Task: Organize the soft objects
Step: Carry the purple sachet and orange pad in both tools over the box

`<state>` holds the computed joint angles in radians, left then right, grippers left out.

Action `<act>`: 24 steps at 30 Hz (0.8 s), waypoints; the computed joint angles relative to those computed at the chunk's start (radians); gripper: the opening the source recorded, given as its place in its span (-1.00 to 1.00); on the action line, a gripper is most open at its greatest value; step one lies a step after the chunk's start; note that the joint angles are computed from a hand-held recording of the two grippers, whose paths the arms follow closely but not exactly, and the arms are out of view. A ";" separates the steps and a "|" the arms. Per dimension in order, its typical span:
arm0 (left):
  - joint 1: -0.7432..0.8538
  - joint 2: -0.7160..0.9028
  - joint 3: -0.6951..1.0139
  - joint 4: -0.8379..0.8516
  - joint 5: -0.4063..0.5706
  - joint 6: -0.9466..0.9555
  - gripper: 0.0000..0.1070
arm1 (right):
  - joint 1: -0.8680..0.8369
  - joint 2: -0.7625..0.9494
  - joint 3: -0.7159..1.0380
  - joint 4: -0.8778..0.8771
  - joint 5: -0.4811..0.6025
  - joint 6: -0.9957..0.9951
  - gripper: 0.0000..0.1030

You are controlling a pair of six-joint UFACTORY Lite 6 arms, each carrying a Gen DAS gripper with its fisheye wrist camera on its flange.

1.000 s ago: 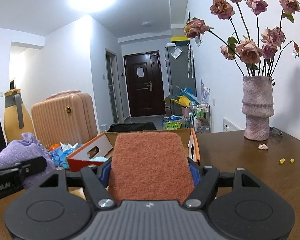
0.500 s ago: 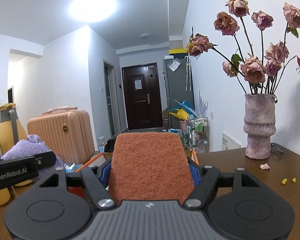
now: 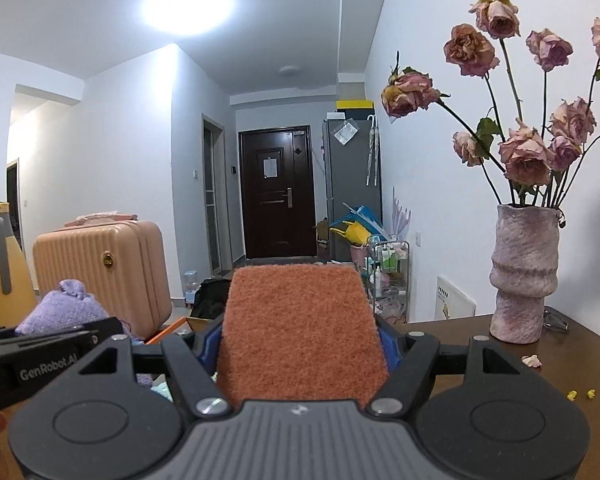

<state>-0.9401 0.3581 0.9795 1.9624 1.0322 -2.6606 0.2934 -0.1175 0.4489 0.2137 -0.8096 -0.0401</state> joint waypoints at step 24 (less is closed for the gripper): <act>0.214 0.250 0.338 0.038 -0.203 0.099 -0.19 | -0.070 0.453 0.541 0.015 0.317 -0.091 0.37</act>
